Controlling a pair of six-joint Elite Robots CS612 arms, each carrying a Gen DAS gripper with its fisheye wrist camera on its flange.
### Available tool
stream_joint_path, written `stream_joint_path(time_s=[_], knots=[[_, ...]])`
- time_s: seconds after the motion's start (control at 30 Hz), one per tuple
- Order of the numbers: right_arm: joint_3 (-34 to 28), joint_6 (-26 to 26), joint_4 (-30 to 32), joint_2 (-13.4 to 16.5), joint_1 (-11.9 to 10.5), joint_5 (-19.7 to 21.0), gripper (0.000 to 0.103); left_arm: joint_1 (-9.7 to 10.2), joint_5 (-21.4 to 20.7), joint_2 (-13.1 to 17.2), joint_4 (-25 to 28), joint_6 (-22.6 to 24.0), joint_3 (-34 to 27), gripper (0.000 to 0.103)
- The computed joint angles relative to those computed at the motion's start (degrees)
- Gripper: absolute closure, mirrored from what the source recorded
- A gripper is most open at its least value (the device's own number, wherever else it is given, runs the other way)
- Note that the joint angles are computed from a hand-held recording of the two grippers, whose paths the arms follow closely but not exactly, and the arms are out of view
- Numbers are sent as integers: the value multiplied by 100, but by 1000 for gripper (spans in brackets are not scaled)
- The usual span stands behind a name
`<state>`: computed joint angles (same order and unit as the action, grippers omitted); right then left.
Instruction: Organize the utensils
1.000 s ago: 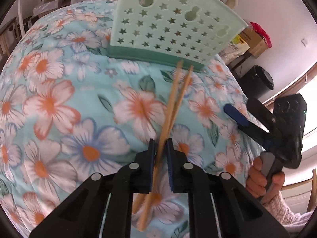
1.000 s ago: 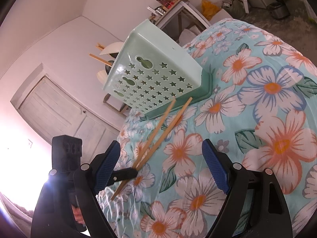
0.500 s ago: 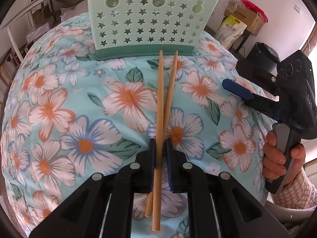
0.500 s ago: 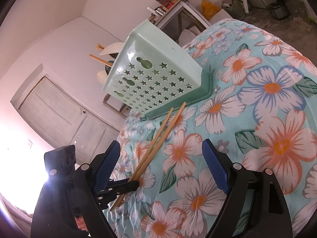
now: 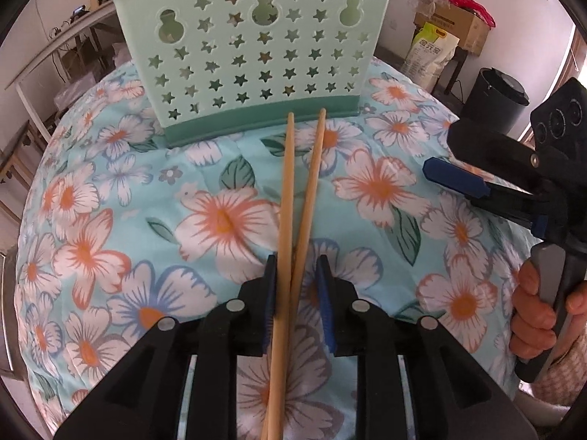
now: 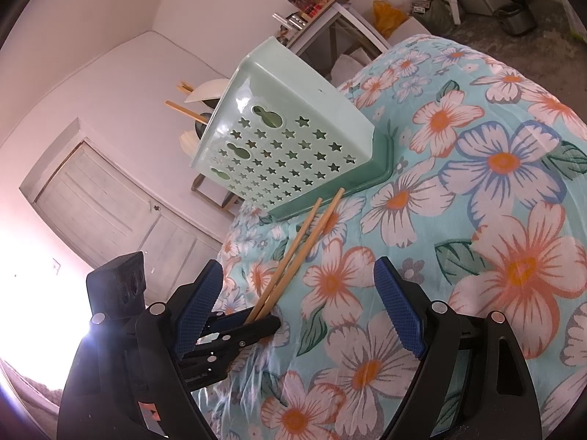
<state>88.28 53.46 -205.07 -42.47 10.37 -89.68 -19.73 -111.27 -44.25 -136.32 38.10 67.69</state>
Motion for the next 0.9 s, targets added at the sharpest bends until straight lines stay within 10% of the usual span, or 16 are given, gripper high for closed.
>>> stream_joint_path(time_s=[0.9], knots=[[-12,-47,125,-12,1,-9,23,312,-361,-55,-485,-116,216,95]])
